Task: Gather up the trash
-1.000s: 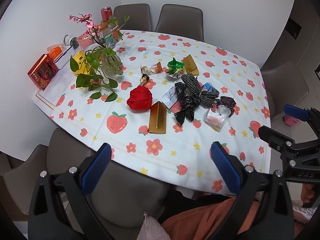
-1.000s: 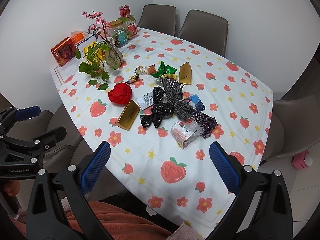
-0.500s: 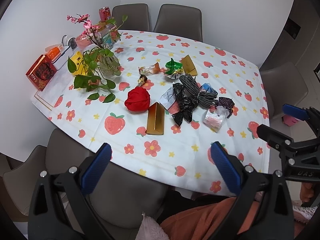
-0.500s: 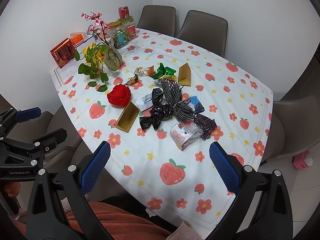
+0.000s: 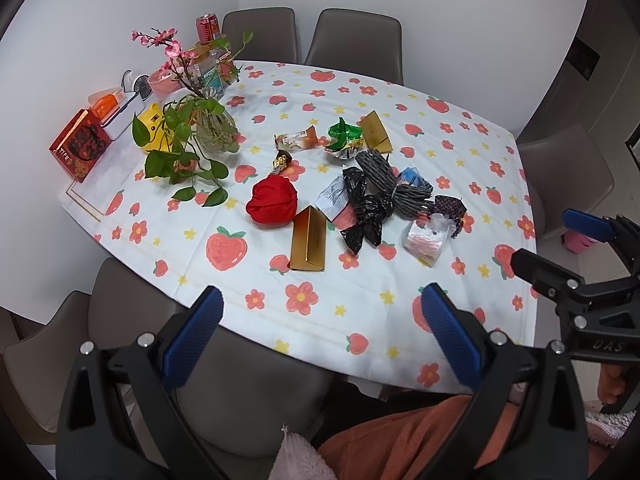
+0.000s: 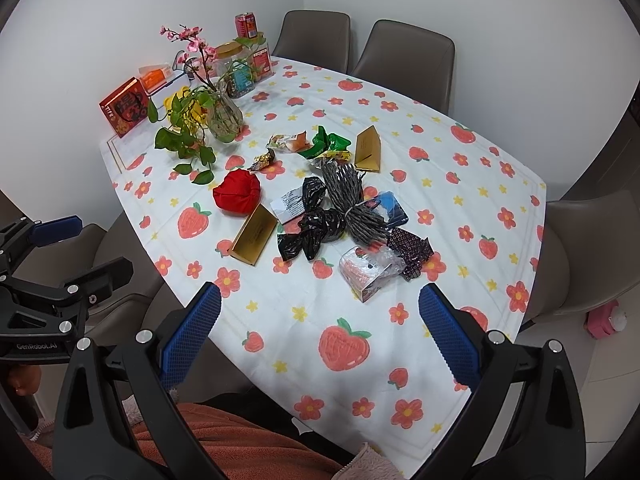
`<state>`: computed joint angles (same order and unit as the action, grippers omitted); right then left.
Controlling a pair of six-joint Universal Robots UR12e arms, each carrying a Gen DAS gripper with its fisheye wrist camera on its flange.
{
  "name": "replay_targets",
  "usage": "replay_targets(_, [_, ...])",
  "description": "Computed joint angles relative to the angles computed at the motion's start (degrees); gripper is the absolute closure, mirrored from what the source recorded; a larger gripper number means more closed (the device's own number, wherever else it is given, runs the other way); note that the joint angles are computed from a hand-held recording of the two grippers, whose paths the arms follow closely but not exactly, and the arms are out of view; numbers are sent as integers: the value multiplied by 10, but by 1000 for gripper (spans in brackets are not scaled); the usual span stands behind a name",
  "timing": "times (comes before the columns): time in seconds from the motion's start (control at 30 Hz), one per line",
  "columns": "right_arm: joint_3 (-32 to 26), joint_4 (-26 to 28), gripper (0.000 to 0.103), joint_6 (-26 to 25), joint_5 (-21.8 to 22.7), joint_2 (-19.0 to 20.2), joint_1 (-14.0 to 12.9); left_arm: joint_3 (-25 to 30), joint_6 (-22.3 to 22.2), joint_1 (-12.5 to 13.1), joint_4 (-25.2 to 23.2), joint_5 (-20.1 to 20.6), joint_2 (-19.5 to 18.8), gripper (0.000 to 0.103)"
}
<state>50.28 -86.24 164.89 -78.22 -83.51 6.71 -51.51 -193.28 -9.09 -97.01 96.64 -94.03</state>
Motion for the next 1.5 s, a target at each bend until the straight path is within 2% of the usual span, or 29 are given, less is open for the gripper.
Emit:
replay_targets(0.87, [4,1,7,-1,1,-5,0,10,-1,-4,4,-5,-8,4])
replay_targets(1.0, [-7,6,7,-4,4,5,-5,10,-2,-6,2,-3,-8,4])
replay_targets(1.2, [-2,-5,7,-7,-11,9,-2,-5,-3,1,10,-8,-4,4])
replay_targets(1.5, [41,-39,8,-23,-38,16,5,-67,21,18,54,-30,5,5])
